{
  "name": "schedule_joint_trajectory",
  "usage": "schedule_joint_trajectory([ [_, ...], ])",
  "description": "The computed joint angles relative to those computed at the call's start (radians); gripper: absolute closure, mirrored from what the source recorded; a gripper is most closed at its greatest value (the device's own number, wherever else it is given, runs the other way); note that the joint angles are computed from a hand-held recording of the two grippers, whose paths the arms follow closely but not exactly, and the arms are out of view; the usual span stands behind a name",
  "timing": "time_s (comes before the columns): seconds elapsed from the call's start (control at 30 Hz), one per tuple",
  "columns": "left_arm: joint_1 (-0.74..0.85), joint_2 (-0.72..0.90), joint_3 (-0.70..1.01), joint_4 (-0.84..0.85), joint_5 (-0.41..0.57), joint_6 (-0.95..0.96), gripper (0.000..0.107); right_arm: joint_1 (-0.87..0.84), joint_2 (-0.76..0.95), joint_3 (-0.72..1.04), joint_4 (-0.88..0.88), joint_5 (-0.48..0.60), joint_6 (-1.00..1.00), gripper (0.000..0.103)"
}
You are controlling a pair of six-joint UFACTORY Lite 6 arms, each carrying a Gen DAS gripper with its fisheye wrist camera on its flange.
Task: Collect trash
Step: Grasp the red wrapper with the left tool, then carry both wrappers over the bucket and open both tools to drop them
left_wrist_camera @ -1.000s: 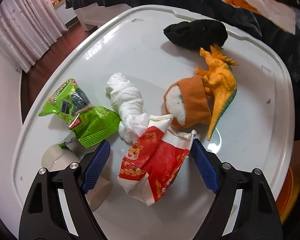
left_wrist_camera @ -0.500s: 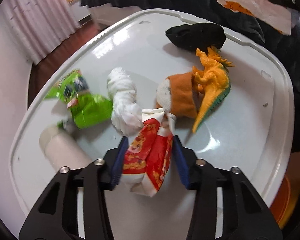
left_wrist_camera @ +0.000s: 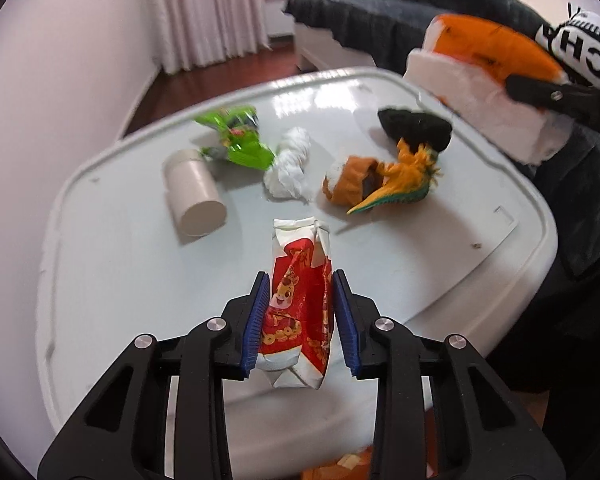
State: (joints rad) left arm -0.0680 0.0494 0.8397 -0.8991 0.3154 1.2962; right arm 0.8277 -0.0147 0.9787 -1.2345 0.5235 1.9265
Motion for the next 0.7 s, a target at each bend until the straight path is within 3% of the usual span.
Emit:
schedule_joint_trajectory([
  [0.17, 0.011, -0.087, -0.083, -0.140, -0.008, 0.094, 0.075, 0.060, 0.001, -0.006, 0.000, 0.068, 0.014, 0.092],
  [0.33, -0.009, -0.032, -0.073, -0.243, -0.060, 0.165, 0.075, 0.113, -0.019, -0.046, -0.001, 0.132, 0.061, 0.092],
  [0.7, 0.024, 0.010, -0.070, -0.347, -0.078, 0.226, 0.075, 0.104, -0.030, -0.070, 0.001, 0.124, 0.072, 0.092],
])
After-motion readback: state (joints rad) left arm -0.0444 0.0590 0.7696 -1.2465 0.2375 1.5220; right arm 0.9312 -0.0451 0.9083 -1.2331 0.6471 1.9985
